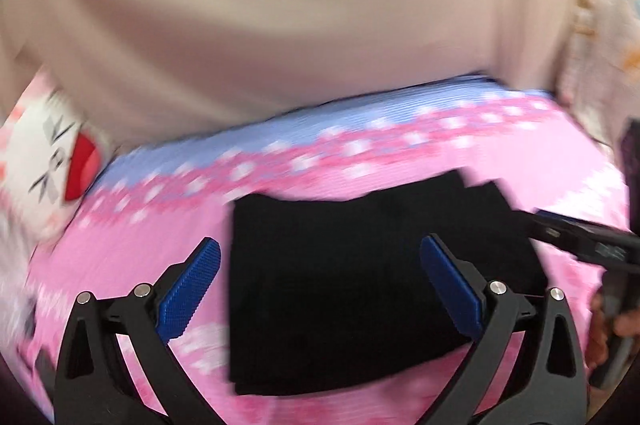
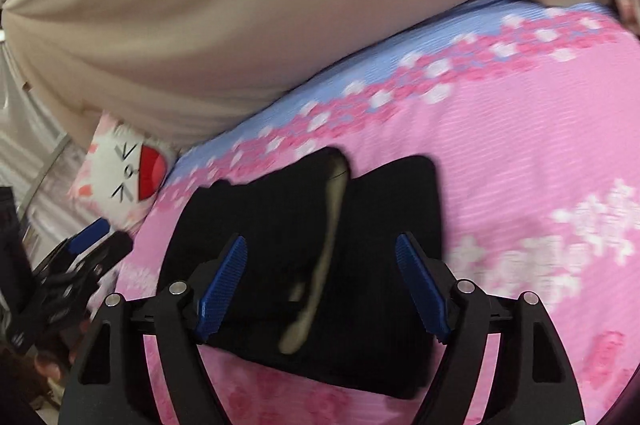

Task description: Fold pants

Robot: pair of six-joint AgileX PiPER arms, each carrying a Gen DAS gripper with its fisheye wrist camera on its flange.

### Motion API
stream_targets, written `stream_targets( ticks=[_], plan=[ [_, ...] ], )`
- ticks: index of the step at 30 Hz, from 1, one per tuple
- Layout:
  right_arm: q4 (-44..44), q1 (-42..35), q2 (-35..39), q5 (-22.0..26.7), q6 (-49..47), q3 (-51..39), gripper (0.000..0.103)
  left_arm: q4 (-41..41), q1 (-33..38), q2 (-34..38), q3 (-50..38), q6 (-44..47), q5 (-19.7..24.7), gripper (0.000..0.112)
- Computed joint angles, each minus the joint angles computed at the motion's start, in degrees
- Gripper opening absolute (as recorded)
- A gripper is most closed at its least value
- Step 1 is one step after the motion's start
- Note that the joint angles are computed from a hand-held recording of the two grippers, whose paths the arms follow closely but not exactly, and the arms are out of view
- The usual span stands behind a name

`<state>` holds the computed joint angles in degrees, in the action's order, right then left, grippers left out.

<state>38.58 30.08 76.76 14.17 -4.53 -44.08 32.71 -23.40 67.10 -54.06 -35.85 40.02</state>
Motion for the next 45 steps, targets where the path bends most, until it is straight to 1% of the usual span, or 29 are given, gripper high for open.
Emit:
stream_targets(
  ticks=[2,4,5,6,8,9,11,13,14,15,16,18,20,21,22,23,25,27,29,32,34,35,36,38,39,41,42,43,45],
  plan=[
    [-6.37,1.94,5.80,1.79,5.80,-4.31,0.076,1.23,2.92,0.43,0.79,-1.80,1.15,0.098],
    [-17.55,4.97,9.01,0.00,17.26,-6.24,0.075,2.13,7.11,0.47,2.17,-2.04,0.93,0.098],
    [-23.28,6.59,9.86,-0.14,21.50,-7.46,0.048,0.68,9.10,-1.46,3.33,0.31,1.22,0.098],
    [-29.01,7.60,10.45,2.01,25.65,-9.55,0.024,0.37,10.71,-1.55,3.63,1.02,1.10,0.098],
    [-40.29,10.28,7.69,3.97,36.91,-11.49,0.016,-0.57,12.86,-0.90,3.51,1.88,0.63,0.098],
    [-43.55,10.94,5.72,4.77,40.15,-11.94,0.014,-1.17,12.80,-1.41,3.45,2.26,1.24,0.098],
    [-47.58,11.60,0.89,6.27,43.68,-12.23,0.014,-1.84,12.72,-2.45,3.25,2.63,2.59,0.098],
    [-56.06,12.75,-3.47,10.78,50.64,-12.51,0.014,-2.43,13.23,-2.78,3.51,3.19,2.32,0.098],
    [-57.70,12.37,-4.67,13.28,51.92,-12.06,0.014,-2.99,13.64,-2.58,3.73,3.84,1.83,0.098],
    [-57.05,11.32,-4.81,14.00,51.34,-11.06,0.015,-3.74,13.96,-2.18,4.06,4.70,1.35,0.098],
    [-54.11,9.23,-4.23,13.77,48.97,-9.30,0.017,-3.95,13.64,-1.45,4.13,4.79,1.19,0.098],
    [-48.04,5.35,1.23,12.77,45.95,-5.72,0.026,-3.60,12.36,0.72,4.38,3.92,0.99,0.098],
    [-49.97,4.63,-0.11,8.36,52.09,-1.60,0.026,-3.41,11.02,2.27,4.38,3.11,1.17,0.098],
    [-54.22,5.75,-1.59,8.79,57.82,-1.33,0.028,-3.07,10.11,3.10,4.10,2.51,1.85,0.098],
    [-59.95,7.47,-3.17,11.51,63.28,-2.74,0.028,-2.93,9.60,3.42,3.94,2.19,2.28,0.098],
    [-65.67,10.07,-5.27,16.03,66.45,-5.52,0.028,-2.97,9.22,3.57,3.87,2.15,2.54,0.098],
    [-74.84,15.73,-4.65,21.15,70.49,-10.20,0.028,-2.72,8.52,3.44,4.01,1.73,2.43,0.098],
    [-74.84,17.17,-1.22,18.57,67.36,-13.92,0.028,-2.59,7.80,3.83,3.80,1.14,2.56,0.098],
    [-68.57,16.59,4.71,15.82,58.52,-18.61,0.027,-2.45,6.99,4.39,3.49,0.45,3.00,0.098],
    [-62.69,14.66,13.97,15.67,49.44,-25.37,0.018,-1.72,5.52,4.85,2.97,-0.78,3.98,0.098],
    [-61.13,11.61,19.14,16.38,47.99,-28.43,0.014,-1.40,4.82,5.01,2.79,-1.07,4.48,0.098],
    [-59.03,8.86,21.86,17.94,46.21,-30.11,0.007,-1.38,4.57,5.19,2.73,-1.00,4.72,0.098],
    [-54.64,5.92,23.27,17.21,42.46,-30.32,0.000,-1.42,4.48,5.36,2.68,-0.90,4.77,0.098],
    [-47.17,2.58,21.90,11.58,41.34,-26.17,0.000,-1.66,4.51,5.78,2.72,-0.69,4.63,0.098],
    [-46.88,3.03,20.34,11.09,42.69,-25.23,0.000,-1.97,4.72,6.05,2.71,-0.49,4.46,0.098],
    [-53.17,6.69,16.37,13.20,46.33,-24.49,0.003,-1.48,4.62,6.48,2.71,-1.22,4.49,0.098],
    [-58.02,9.25,14.29,13.17,50.62,-23.22,0.008,-2.01,4.97,6.87,2.57,-0.77,4.30,0.098],
    [-60.59,10.73,13.30,12.96,53.24,-22.48,0.008,-2.85,5.45,7.14,2.49,0.00,3.97,0.098],
    [-59.75,12.01,11.00,12.50,52.64,-19.27,0.008,-3.83,6.00,7.48,2.46,0.84,3.46,0.098]
  ],
)
